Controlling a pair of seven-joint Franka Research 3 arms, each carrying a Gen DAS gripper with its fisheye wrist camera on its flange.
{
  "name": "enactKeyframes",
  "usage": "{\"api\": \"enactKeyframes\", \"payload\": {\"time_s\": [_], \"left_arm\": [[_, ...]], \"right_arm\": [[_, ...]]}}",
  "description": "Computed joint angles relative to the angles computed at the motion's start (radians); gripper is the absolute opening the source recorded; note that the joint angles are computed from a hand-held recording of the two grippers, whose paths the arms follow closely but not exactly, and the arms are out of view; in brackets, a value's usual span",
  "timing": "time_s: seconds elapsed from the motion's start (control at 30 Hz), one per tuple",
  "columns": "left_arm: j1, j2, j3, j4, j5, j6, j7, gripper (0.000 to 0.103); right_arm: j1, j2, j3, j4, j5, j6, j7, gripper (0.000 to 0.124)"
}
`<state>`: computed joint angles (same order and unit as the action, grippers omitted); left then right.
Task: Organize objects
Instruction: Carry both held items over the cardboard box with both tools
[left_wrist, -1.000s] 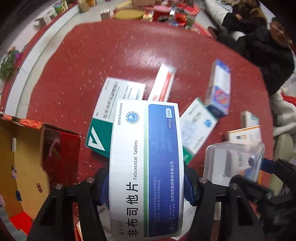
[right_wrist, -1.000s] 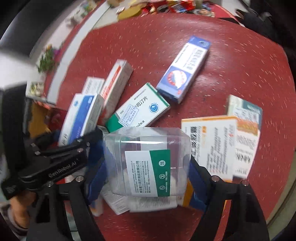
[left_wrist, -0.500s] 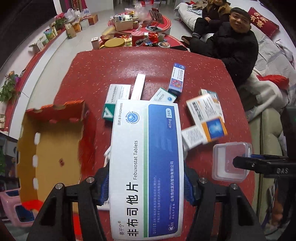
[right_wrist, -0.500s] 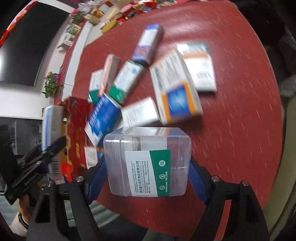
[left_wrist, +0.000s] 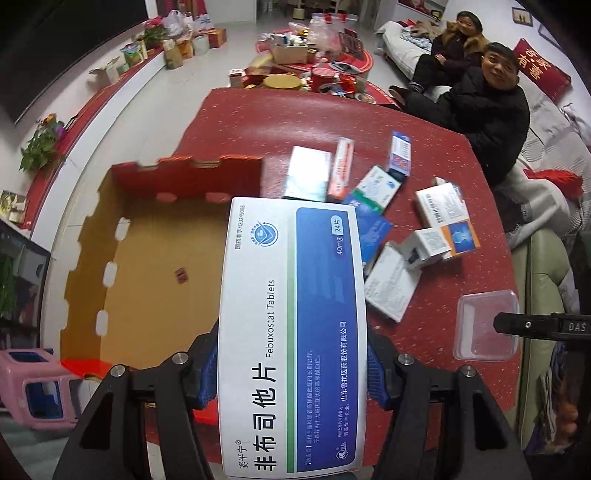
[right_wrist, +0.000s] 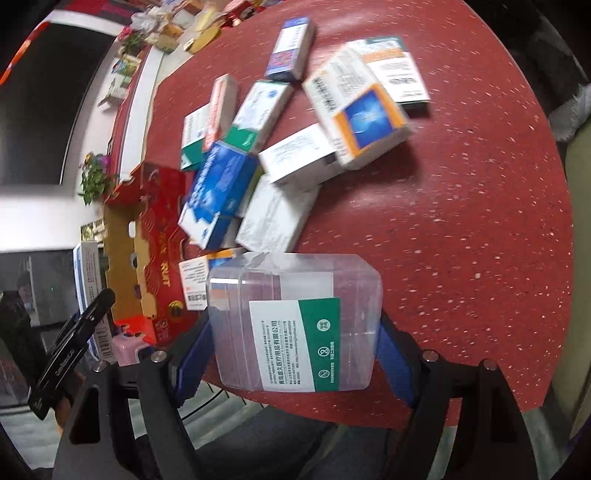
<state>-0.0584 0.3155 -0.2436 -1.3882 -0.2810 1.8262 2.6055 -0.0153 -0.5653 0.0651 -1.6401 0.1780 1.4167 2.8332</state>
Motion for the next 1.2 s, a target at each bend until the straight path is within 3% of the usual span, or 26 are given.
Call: {"api": "enactKeyframes", "payload": {"time_s": [0.43, 0.9, 1.2], "left_arm": [[0.038, 0.160, 0.003, 0.230, 0.018, -0.116, -0.073, 0.066], [0.051, 0.288, 0.004, 0.398, 0.064, -0.135, -0.185, 0.066], [0.020, 0.454, 0.004, 0.656, 0.121, -0.185, -0.273, 0.066]], "right_arm": [[0.050, 0.124, 0.018, 0.111, -0.016, -0.007, 0.009, 0.080], [0.109, 0.272, -0.005, 0.249, -0.006, -0.034, -0.082, 0.080], [0.146, 0.520, -0.041, 0.521, 0.023, -0.011, -0.235, 0.080]]}}
